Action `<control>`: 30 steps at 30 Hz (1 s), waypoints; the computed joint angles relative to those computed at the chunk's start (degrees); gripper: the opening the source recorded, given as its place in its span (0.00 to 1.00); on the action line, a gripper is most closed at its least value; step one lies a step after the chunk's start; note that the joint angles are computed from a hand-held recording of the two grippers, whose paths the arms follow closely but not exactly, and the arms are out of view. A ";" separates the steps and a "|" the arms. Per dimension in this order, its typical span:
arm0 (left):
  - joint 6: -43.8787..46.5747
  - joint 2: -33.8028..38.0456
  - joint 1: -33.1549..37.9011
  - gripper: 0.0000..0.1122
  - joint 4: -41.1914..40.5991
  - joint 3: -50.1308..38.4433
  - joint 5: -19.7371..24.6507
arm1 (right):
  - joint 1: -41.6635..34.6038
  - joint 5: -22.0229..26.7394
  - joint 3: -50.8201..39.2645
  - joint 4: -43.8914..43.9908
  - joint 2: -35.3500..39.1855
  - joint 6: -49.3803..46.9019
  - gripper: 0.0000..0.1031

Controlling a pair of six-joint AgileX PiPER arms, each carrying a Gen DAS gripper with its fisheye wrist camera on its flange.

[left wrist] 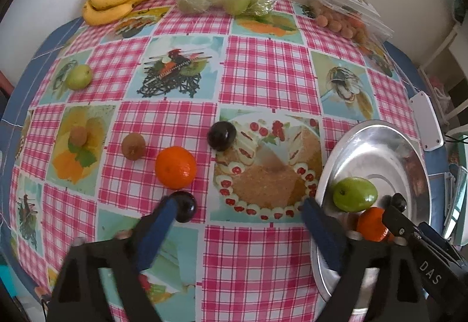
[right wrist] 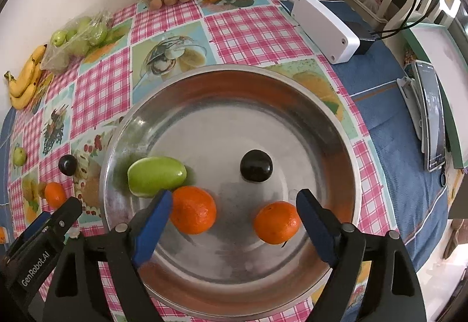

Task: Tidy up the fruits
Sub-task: 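Release the plum and mango into the bowl and open both grippers, then move both grippers away from the bowl toward the fruit on the cloth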

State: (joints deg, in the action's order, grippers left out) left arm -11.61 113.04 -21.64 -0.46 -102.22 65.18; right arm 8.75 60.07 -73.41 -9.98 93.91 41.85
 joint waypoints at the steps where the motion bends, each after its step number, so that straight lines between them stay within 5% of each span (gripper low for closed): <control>1: 0.02 -0.58 -0.12 0.92 0.38 0.70 -0.91 | 0.16 -0.06 0.05 -0.17 -0.09 0.13 0.89; 3: -0.08 -1.25 -0.60 0.92 1.65 1.33 -2.05 | 0.32 -0.25 0.12 -1.06 -0.03 0.43 1.00; 30: 3.37 -0.59 3.66 0.92 -0.54 -0.72 1.26 | 2.36 1.34 -2.66 -0.16 0.80 1.81 1.00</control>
